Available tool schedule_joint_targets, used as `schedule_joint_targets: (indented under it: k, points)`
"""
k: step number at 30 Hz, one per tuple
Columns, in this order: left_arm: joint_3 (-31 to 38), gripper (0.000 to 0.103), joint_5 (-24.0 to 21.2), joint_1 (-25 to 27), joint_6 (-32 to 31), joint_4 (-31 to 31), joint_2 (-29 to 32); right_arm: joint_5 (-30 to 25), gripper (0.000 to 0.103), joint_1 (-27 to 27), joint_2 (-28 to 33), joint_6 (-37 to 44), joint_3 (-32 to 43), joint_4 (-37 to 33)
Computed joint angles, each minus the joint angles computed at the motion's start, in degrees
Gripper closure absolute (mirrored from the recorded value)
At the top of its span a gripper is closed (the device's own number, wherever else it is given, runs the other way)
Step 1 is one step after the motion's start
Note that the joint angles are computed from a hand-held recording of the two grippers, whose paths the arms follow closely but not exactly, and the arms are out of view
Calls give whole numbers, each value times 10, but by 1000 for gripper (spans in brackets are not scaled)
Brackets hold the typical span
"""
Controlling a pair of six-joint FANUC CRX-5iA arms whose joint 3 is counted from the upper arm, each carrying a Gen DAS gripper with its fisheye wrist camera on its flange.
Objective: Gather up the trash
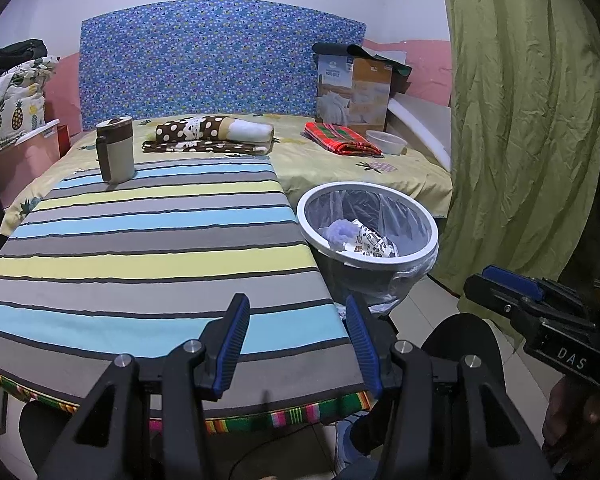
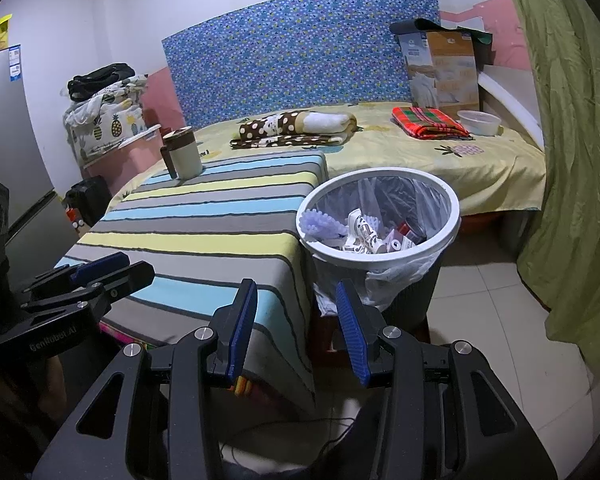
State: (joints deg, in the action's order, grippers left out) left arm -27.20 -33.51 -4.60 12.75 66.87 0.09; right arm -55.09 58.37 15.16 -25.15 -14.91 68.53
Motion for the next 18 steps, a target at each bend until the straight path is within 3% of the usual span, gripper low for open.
schedule_joint_targets:
  k: [18]
  points:
    - [-3, 51, 3, 0, -1, 2, -1, -3, 59, 2, 2, 5, 4, -4]
